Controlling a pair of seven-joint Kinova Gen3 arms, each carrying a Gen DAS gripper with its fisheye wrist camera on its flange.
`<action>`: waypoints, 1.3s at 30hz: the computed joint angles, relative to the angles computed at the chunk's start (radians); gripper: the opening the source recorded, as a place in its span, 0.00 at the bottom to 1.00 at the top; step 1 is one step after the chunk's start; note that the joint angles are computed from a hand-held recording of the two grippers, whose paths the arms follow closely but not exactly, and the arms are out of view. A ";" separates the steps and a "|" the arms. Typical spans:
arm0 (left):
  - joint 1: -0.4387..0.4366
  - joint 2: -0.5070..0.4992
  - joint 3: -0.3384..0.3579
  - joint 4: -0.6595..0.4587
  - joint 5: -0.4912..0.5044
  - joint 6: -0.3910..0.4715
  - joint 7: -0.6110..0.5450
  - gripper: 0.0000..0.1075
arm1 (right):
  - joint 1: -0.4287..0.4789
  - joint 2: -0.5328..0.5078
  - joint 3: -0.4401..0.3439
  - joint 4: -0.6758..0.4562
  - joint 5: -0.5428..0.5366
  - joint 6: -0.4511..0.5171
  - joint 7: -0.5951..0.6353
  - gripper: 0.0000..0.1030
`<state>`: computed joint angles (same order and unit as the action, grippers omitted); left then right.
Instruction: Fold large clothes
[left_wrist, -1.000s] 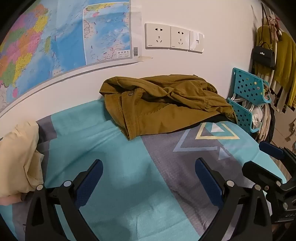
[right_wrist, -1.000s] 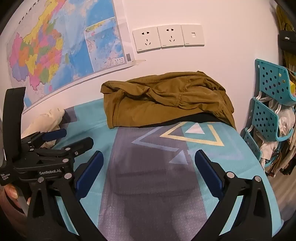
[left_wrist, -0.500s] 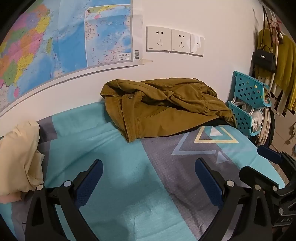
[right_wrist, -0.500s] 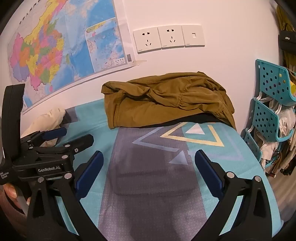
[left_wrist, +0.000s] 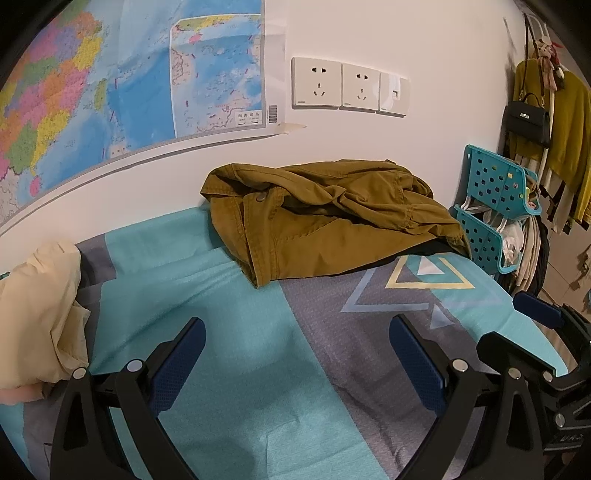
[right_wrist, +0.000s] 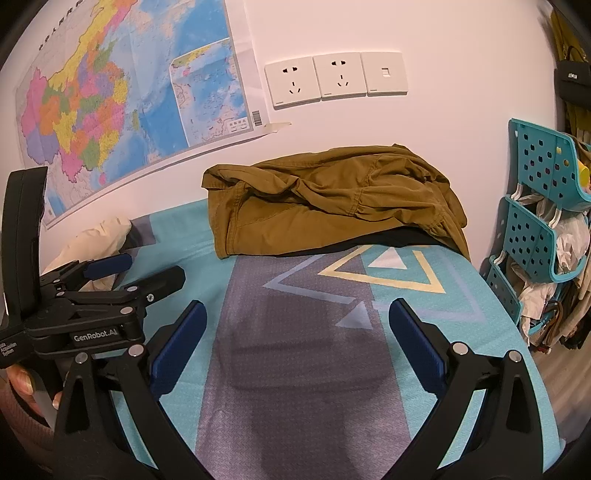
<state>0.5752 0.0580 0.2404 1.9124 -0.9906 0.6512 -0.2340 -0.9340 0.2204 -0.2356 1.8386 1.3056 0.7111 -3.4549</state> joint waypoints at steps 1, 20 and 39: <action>0.000 -0.001 0.000 0.000 -0.001 -0.001 0.000 0.89 | 0.001 -0.002 0.000 0.002 0.001 -0.003 -0.001 0.95; 0.010 -0.003 0.010 0.011 -0.033 0.002 0.029 0.89 | 0.004 -0.003 -0.002 0.007 0.008 -0.007 -0.010 0.95; 0.011 0.001 0.004 0.005 -0.020 -0.003 0.014 0.89 | 0.005 -0.004 -0.003 0.009 0.009 -0.007 -0.016 0.95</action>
<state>0.5859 0.0591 0.2447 1.9174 -1.0104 0.6484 -0.2198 -0.9290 0.2169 -0.2385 1.8476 1.3146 0.7043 -3.4707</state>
